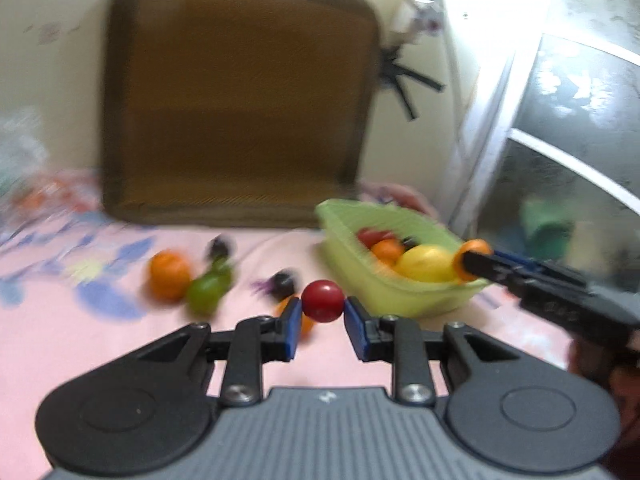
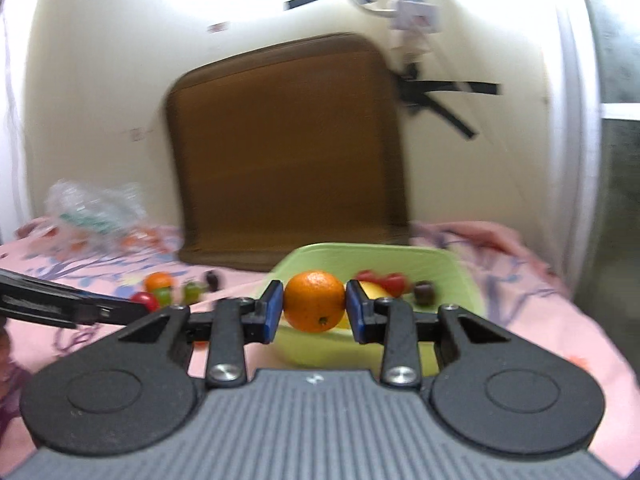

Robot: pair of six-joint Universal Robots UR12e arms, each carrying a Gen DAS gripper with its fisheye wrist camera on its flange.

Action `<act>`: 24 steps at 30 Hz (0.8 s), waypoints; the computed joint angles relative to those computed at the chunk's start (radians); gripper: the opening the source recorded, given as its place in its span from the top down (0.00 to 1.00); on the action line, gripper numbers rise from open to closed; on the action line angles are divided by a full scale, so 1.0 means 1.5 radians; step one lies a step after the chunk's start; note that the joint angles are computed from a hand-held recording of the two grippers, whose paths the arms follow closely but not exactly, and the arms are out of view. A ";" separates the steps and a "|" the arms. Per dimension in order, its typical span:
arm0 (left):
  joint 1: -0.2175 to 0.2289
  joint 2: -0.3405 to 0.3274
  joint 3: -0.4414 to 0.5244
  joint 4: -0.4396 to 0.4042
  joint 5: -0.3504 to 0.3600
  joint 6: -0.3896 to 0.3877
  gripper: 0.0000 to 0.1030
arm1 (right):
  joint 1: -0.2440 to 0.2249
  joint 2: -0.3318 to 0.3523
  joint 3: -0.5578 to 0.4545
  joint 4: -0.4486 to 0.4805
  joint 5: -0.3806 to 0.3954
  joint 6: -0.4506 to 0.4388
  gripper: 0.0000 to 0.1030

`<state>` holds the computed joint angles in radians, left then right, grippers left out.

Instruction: Organize fruits

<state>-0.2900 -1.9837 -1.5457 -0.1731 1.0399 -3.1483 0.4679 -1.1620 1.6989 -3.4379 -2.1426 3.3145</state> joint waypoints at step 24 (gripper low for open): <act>-0.061 -0.086 0.130 -0.016 0.097 -0.040 0.59 | -0.048 0.001 0.012 0.015 -0.028 0.120 0.51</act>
<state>-0.3820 -2.1132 -1.3506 -0.1975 1.1848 -3.2082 0.3958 -1.1612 1.7175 -3.4150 -2.1850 3.4940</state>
